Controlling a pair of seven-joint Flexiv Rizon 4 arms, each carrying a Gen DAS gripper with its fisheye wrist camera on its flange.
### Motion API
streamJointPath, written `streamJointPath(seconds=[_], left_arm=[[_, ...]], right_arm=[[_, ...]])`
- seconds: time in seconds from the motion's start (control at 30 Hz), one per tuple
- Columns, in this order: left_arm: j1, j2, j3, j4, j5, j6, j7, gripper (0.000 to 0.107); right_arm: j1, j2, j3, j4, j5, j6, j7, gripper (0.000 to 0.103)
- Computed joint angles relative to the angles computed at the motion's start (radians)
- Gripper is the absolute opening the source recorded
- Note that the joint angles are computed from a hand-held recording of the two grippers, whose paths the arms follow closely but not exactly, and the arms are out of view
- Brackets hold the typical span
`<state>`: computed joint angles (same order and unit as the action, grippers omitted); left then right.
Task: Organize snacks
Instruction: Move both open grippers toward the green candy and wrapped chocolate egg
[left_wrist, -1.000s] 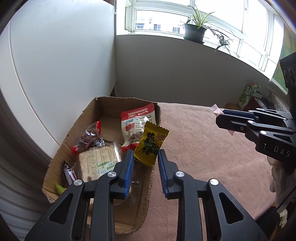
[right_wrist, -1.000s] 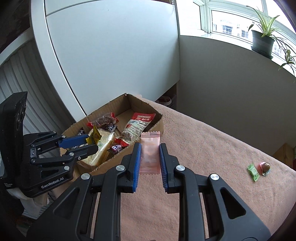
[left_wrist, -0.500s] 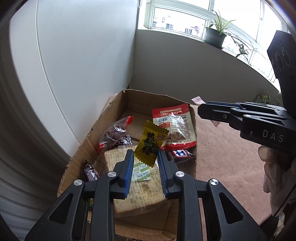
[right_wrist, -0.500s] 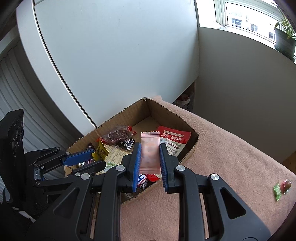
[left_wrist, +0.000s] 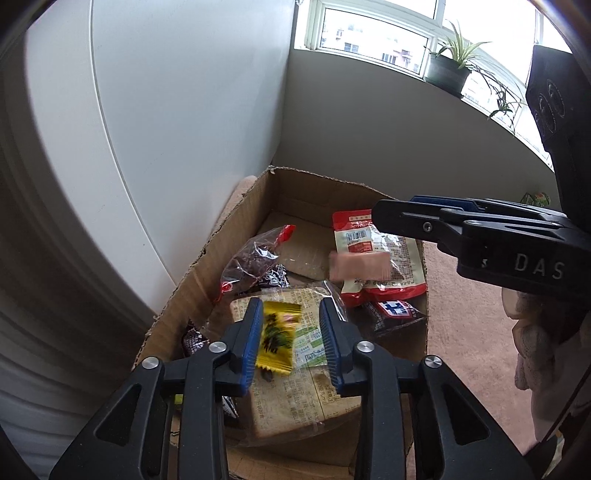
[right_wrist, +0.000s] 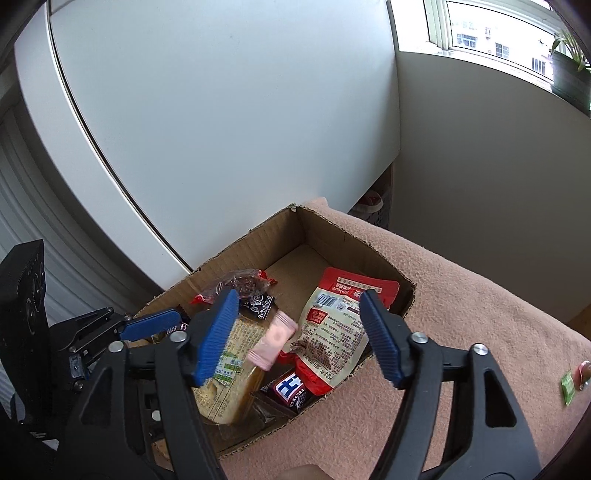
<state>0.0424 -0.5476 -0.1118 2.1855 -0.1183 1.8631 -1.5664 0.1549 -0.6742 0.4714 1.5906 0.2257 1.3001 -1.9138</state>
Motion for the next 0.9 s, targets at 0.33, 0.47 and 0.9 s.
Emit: streamJointPath(seconds=[0.33,0.47,0.9], left_arm=[[-0.022,0.022,0.019,0.031,0.007,0.037,-0.014,0.06],[-0.076,0.027,0.054,0.027,-0.012,0.05,-0.01,0.06],[-0.185,0.047,0.052,0.025,-0.034,0.064,-0.002,0.06]], right_arm=[[-0.025,0.025,-0.02,0.032,0.007,0.012,0.014,0.095],[-0.055,0.048,-0.026,0.069,0.01,0.0,-0.002,0.095],[-0.202,0.148,-0.043,0.239,0.053,0.184,-0.07,0.095]])
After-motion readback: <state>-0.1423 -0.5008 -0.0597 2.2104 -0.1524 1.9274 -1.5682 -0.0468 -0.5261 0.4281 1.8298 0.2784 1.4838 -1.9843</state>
